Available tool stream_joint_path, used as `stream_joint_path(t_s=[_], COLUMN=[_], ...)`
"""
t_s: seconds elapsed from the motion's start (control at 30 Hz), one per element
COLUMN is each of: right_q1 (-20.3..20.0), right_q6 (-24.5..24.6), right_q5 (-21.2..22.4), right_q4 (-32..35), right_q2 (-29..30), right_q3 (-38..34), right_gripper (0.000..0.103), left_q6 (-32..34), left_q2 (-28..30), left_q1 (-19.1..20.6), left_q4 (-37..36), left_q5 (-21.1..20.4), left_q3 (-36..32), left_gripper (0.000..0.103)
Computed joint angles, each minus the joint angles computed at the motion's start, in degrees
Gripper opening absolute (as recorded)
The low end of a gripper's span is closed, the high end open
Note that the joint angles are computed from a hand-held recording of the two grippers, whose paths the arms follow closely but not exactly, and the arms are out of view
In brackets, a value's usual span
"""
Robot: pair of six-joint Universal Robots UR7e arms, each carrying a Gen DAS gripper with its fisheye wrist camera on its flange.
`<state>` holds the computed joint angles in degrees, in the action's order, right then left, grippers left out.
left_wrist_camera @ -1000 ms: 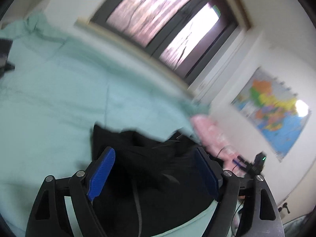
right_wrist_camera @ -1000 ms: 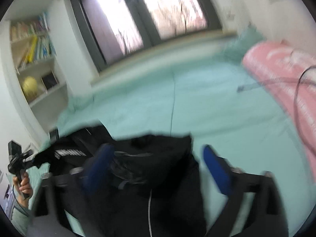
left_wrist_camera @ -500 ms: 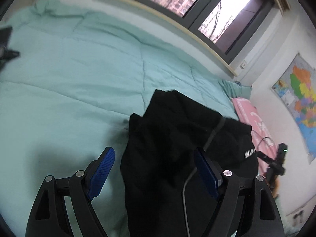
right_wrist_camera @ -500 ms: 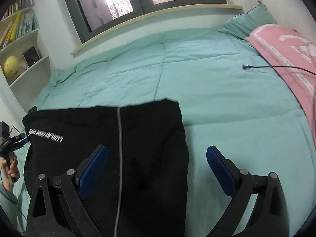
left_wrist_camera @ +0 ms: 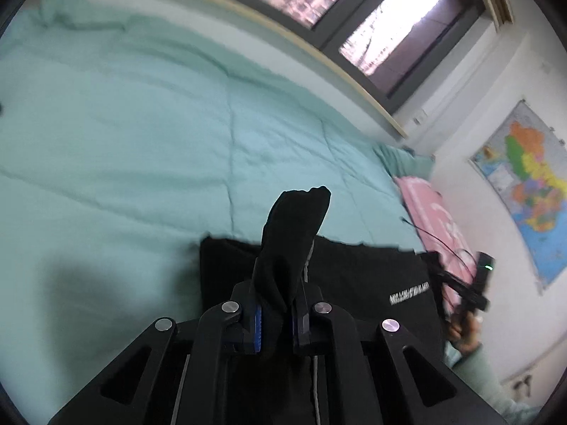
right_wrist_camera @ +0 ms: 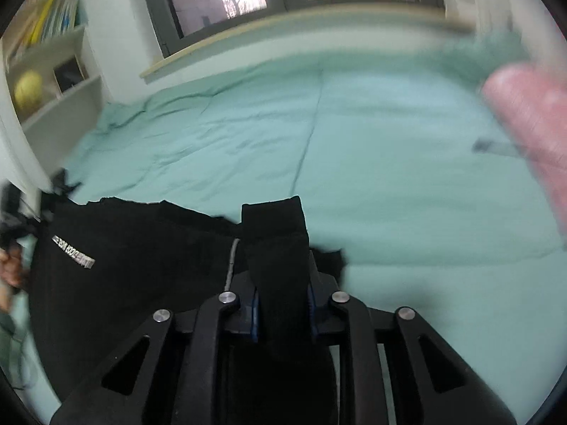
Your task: Fold large clothes
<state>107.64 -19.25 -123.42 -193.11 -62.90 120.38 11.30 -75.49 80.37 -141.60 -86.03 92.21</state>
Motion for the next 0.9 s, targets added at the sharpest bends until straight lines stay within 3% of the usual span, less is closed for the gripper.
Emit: stream_joint_path(t_s=[0.1,0.2,0.27,0.33,0.43,0.53,0.57,0.7,0.77,0.8,0.87,0.9], right_q1=[4.42,7.56,7.65,6.05,0.70,-1.39,-1.49,-1.34,-0.03,0.74,2.29,3.76], right_q6=[-1.33,0.29,0.09,2.41,14.15,13.02,13.62,13.64,14.94,15.33,15.45,15.40], right_q5=[-8.73,-19.88,-26.38,-29.06,-24.86,-22.70,-22.12,-19.61,-16.53,-14.71,-12.59,-12.24], right_q4=[-0.61,4.94,8.59,12.95,24.35,18.40,18.18,16.73,13.61,11.34,7.81,6.12], right_q2=[1.94,6.59,11.31,14.88,15.47,16.53,16.01,14.21,10.69,8.65,5.58,4.43], right_q3=[-3.82,-11.71,-16.66,-19.70,-19.33,-17.75,-17.35,-16.11,-12.70,-10.67,-7.59,-6.49], right_gripper=[0.018,0.018,0.018,0.018,0.023,0.025,0.028,0.033,0.043,0.049,0.065,0.067], left_q6=[-1.39,-1.66,-2.66,-4.44,-9.16,-12.29,-13.14,-11.77,-11.52,-11.71,-10.74,-9.87], left_q2=[-0.76,1.51,4.23,8.63,13.15,14.54,14.48,12.22,9.10,7.48,4.50,3.02], left_q1=[-3.64,-6.60,-7.22,-6.47,-3.02,-0.36,-0.06,0.95,1.22,0.91,-0.89,-2.02], left_q4=[-5.90,-9.29,-9.19,-7.06,-2.43,-0.90,-0.81,-2.48,-3.34,-3.78,-5.02,-5.80], left_q5=[4.15,12.06,18.06,24.29,24.55,19.64,19.20,15.09,12.73,12.78,16.82,18.88], left_q3=[0.77,0.06,-1.17,-3.40,-6.02,-8.07,-8.34,-7.07,-5.52,-4.67,-2.60,-1.27], left_gripper=[0.011,0.011,0.012,0.017,0.029,0.035,0.046,0.048,0.048,0.048,0.048,0.048])
